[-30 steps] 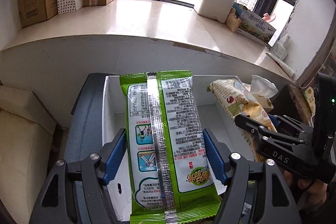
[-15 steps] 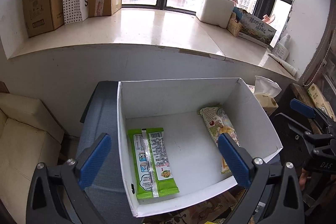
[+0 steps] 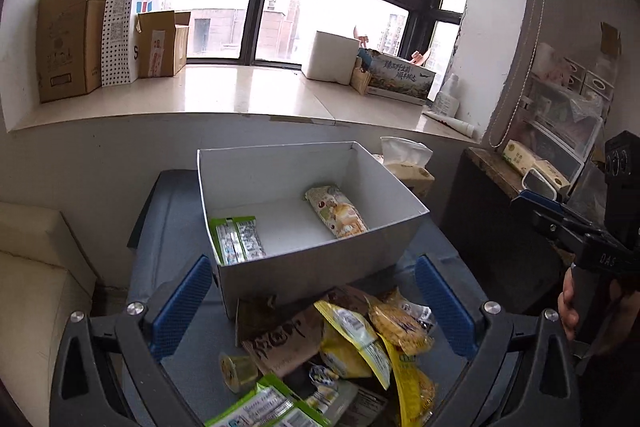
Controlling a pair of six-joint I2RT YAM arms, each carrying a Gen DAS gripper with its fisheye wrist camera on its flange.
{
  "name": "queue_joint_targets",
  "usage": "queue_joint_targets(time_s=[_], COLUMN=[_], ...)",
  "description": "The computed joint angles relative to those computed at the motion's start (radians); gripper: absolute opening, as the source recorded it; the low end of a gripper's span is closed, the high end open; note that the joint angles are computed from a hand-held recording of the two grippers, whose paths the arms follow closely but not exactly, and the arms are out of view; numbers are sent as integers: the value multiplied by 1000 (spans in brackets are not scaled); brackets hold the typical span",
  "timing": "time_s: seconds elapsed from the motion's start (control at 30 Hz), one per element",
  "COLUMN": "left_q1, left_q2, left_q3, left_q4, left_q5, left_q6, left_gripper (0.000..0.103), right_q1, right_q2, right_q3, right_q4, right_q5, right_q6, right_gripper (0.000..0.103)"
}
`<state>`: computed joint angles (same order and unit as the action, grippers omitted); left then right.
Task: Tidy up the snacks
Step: 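Lower the right tool to the small jelly cup and grasp it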
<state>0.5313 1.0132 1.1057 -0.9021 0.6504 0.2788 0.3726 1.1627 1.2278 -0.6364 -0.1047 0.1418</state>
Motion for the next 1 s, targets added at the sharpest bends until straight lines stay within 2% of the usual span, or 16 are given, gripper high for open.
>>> queue_joint_targets(time_s=[0.1, 0.17, 0.33, 0.5, 0.63, 0.8, 0.93, 1.0], left_q1=[99, 143, 221, 248, 234, 160, 165, 182], left_q2=[-95, -151, -246, -256, -268, -289, -287, -279], left_q3=[-72, -121, -191, -185, -189, -214, -235, -242], left_q4=[-114, -172, -304, -382, -385, -334, -323, -330], left_q5=[68, 77, 93, 135, 139, 76, 55, 44], left_q6=[82, 137, 295, 372, 364, 295, 304, 327], left_gripper=[103, 103, 103, 103, 103, 103, 103, 103], right_q1=[34, 54, -3, -26, -83, -64, -131, -136], right_q2=[-180, -277, -403, -341, -285, -75, 144, 247], right_q3=[-153, -240, -381, -426, -450, -413, -346, -305], right_q4=[1, -24, -113, -120, -27, 122, 221, 245], right_q5=[124, 190, 130, 147, 75, 139, 24, 35], right_q6=[13, 41, 119, 105, 84, -17, -50, -76], right_gripper=[103, 103, 103, 103, 103, 103, 103, 103])
